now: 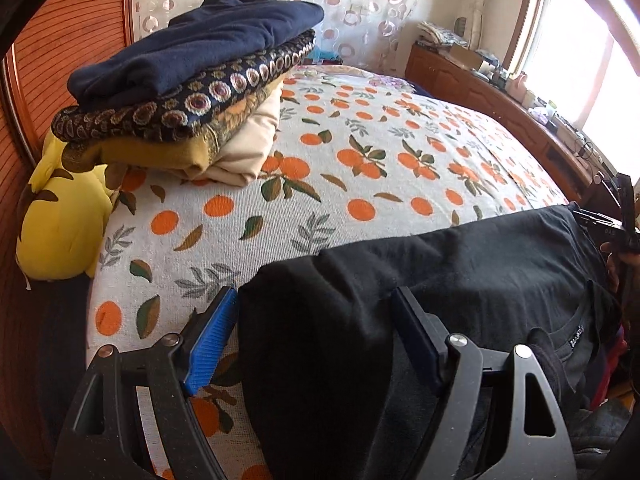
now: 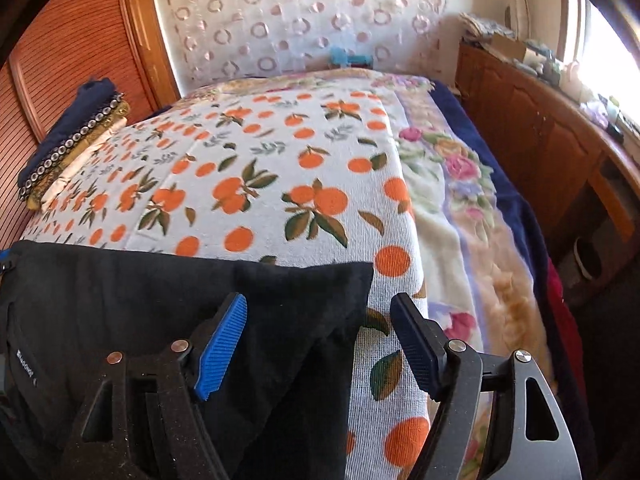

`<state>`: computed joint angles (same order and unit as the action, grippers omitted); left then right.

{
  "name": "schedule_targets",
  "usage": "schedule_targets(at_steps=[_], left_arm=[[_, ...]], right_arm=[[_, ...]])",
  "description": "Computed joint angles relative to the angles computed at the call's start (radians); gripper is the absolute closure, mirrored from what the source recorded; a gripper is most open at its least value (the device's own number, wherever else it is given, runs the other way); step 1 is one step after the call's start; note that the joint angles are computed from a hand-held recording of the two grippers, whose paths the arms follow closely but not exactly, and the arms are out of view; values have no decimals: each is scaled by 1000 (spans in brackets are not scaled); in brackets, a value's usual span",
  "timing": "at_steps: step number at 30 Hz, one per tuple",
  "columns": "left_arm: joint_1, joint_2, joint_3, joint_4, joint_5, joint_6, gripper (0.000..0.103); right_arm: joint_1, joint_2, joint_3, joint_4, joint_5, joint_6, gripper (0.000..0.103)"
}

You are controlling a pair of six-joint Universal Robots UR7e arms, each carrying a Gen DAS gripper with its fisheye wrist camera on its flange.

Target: Fold small clothes

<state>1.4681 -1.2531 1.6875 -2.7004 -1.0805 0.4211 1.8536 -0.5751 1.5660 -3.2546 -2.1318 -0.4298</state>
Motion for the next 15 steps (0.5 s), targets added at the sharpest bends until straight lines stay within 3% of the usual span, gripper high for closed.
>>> schedule_targets(at_steps=[6,8,11,13,14,15], left_arm=[[-3,5,18,-49,10,39,24],[0,4,14,-47,-4,39,32],[5,-3,13,-30,-33,39,48],[8,-7,15,-22,-54,38,61],[10,-10,13,-4,-72,37,76],[14,-16,9,26,-100,26,84]], right_arm=[[0,18,-14,-8,4,-47,27],[1,18,-6,-14,11,-64,31],[1,13,5,-12,33,-70,48],[-1,3,21,-7,62,-73,74],[-3,-2,28,-3,82,-71,80],[-3,-3,34,-3,89,-73,90]])
